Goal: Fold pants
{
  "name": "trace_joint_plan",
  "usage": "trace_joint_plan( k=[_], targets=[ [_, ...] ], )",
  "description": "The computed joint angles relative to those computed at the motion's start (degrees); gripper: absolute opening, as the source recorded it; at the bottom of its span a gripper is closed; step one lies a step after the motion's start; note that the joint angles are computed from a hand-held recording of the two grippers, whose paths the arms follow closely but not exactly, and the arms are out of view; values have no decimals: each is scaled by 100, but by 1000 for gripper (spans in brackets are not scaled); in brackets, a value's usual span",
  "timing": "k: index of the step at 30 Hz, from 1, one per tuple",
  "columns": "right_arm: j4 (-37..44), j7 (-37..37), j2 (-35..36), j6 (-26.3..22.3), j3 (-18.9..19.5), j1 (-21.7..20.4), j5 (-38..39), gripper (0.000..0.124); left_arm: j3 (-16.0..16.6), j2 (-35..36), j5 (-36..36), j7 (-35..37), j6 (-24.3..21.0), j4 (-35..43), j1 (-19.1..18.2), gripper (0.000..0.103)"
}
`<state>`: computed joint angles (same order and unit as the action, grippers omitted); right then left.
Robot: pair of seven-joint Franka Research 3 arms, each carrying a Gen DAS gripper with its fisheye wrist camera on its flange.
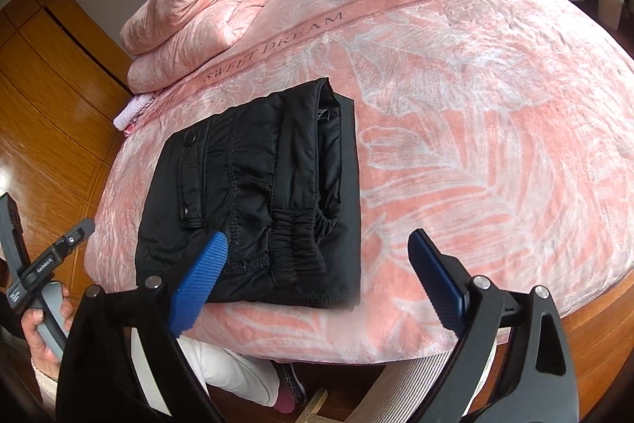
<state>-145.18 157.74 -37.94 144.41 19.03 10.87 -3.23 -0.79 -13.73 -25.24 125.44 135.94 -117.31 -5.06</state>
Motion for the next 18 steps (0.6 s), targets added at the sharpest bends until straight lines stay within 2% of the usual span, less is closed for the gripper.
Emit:
trace_joint_plan(
  k=[3,9,12,15,18],
  targets=[
    [-63,78,100,144,-111,36,165,96,-25,8,-58,118,26,75,-63,99],
    [-239,68,282,1064,-95,-69,253,100,-95,193,-54,265,69,212,-102,99],
    [-113,-143,526,1113,-196,-29,335,100,-152,388,36,256,28,326,-75,99],
    [-4,-257,740,1001,-297,1,426,100,-157,779,12,296,-490,683,24,99],
    [-35,-356,814,966,-396,38,507,100,-223,1417,138,135,-1325,1319,274,99]
  ],
)
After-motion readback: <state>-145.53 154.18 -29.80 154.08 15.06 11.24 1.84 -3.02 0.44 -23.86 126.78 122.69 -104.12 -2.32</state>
